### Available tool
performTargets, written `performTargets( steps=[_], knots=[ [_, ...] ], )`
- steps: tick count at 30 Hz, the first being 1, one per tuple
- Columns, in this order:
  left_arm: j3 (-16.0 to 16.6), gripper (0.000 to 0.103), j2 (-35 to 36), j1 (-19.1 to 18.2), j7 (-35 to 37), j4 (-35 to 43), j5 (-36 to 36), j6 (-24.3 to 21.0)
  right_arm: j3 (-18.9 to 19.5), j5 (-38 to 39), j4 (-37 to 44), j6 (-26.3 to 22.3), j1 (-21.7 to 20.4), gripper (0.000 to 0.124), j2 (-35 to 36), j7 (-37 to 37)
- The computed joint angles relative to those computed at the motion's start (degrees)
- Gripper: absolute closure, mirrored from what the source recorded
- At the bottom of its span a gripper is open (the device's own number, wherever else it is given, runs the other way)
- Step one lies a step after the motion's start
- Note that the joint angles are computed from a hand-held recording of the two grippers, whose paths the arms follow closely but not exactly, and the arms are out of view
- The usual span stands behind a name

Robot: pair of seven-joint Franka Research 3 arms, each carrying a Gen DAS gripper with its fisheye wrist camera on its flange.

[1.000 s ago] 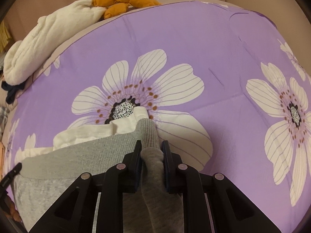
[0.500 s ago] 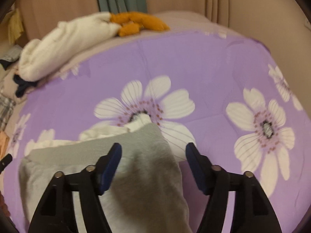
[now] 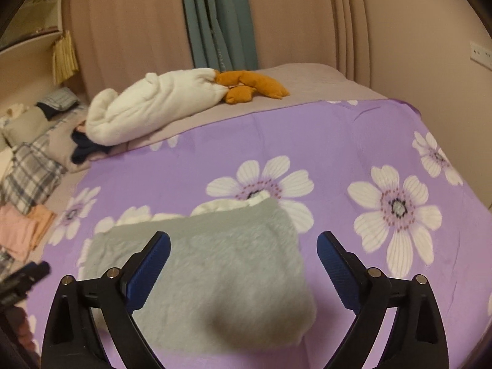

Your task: Fold small clothes

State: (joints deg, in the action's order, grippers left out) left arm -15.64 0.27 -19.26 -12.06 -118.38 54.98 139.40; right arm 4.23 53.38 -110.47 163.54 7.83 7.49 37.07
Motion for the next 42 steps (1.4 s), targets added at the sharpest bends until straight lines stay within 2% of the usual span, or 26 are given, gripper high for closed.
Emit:
performTargets(
  steps=[6, 8, 10, 14, 19, 24, 27, 29, 31, 34, 35, 37, 38, 40, 42],
  knots=[
    [-0.2, 0.000, 2.2, -0.8, -2.5, -2.2, -3.9, 1.5, -0.7, 8.3, -4.8, -2.2, -0.8, 0.027, -1.9, -3.9],
    [-0.2, 0.001, 4.2, -1.4, -1.4, -1.3, -5.4, -0.8, -1.4, 5.6, -6.1, -1.0, -0.3, 0.027, -1.3, 0.7],
    [0.2, 0.001, 5.3, -1.8, -0.4, -1.3, -6.3, -0.5, -1.9, 2.0, -7.1, 0.1, -0.1, 0.027, -0.1, 4.7],
    [1.2, 0.001, 6.3, -2.1, -1.4, -2.7, -7.2, 2.5, -1.8, -1.0, -8.3, 0.1, -1.0, 0.027, 1.4, 7.4],
    [2.4, 0.002, 6.8, -1.9, -4.3, -3.8, -5.3, 6.7, -0.9, 1.1, -7.2, -2.8, -3.0, 0.027, 3.2, 6.5],
    [3.9, 0.013, 7.7, -1.0, -8.8, -4.5, -1.8, 14.0, -0.1, 4.5, -4.5, -4.8, -4.2, 0.027, 5.6, 5.7],
    [5.1, 0.014, 8.4, -0.8, -14.0, -4.5, 2.0, 17.4, 0.2, 5.8, -2.6, -7.4, -5.1, 0.027, 7.3, 6.5],
    [5.5, 0.016, 8.9, -0.5, -14.9, -4.0, 2.6, 18.3, 0.8, 8.4, -1.5, -9.0, -6.0, 0.027, 8.1, 5.2],
    [5.5, 0.020, 9.4, -0.4, -14.4, -3.3, 2.1, 18.2, 1.2, 10.4, -0.5, -10.7, -6.6, 0.034, 8.6, 3.8],
    [5.8, 0.034, 10.3, -0.3, -13.5, -2.1, 1.5, 18.2, 0.9, 9.8, 1.3, -11.7, -6.1, 0.043, 9.6, 5.2],
    [5.7, 0.043, 10.8, -0.1, -12.4, -1.7, 0.2, 18.2, 0.9, 9.4, 2.0, -11.3, -5.8, 0.048, 10.2, 5.9],
    [5.8, 0.067, 10.8, -0.4, -11.6, -1.3, -1.2, 16.1, 0.5, 6.6, 3.0, -10.5, -5.0, 0.075, 11.3, 8.2],
    [5.7, 0.082, 10.7, -0.3, -9.9, -1.2, -2.2, 15.3, 0.3, 4.9, 3.1, -9.5, -4.4, 0.080, 11.5, 9.5],
    [6.0, 0.086, 10.0, -0.6, -10.7, -1.8, -1.1, 15.6, 1.4, 6.0, 2.7, -8.7, -5.3, 0.099, 11.2, 7.9],
    [6.0, 0.089, 8.8, -1.1, -12.4, -2.5, 0.8, 14.8, 2.3, 8.5, 1.9, -8.5, -6.1, 0.105, 10.2, 5.3]
  ],
)
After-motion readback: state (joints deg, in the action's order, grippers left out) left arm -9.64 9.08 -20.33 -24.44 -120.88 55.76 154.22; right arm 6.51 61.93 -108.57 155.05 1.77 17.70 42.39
